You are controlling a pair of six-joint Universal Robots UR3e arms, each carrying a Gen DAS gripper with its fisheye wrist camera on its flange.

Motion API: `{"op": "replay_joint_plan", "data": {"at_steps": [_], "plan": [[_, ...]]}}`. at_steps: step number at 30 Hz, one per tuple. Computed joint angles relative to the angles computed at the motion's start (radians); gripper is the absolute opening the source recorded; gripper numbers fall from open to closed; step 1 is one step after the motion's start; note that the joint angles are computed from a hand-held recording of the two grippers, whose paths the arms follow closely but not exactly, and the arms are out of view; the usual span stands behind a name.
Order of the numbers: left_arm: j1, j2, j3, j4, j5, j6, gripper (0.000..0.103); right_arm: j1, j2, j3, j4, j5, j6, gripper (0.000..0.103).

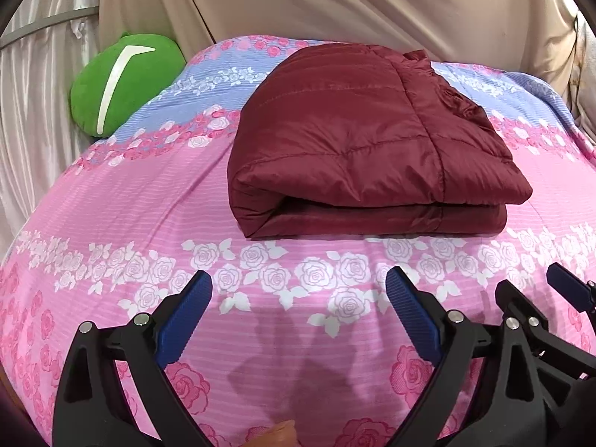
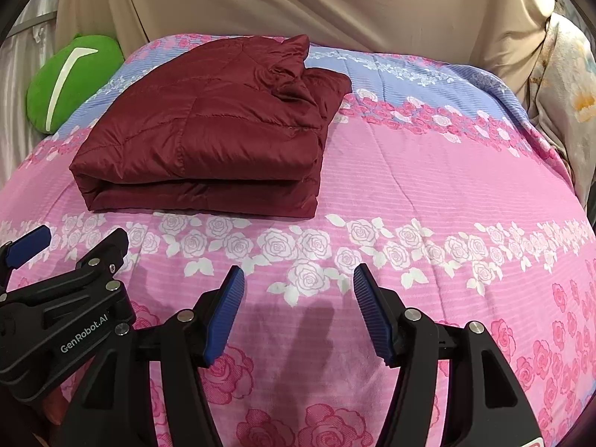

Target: Fold large clothes

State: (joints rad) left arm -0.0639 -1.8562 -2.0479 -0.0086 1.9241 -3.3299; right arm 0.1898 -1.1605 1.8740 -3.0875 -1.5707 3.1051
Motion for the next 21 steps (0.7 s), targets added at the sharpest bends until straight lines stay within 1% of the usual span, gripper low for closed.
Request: {"op": "replay_joint_plan", "data": {"at_steps": [11,21], "plan": [[0.0,-0.004,0.007,-0.013,0.01,-0.009,0.088,0.017,0.005,-0.004,-0.006,-0.023,-0.003,0.06],[0.003,-0.006,0.006,-0.015,0.006,-0.01,0.088,0.019,0.008,-0.011,0.008,-0.02,0.002,0.06]]}}
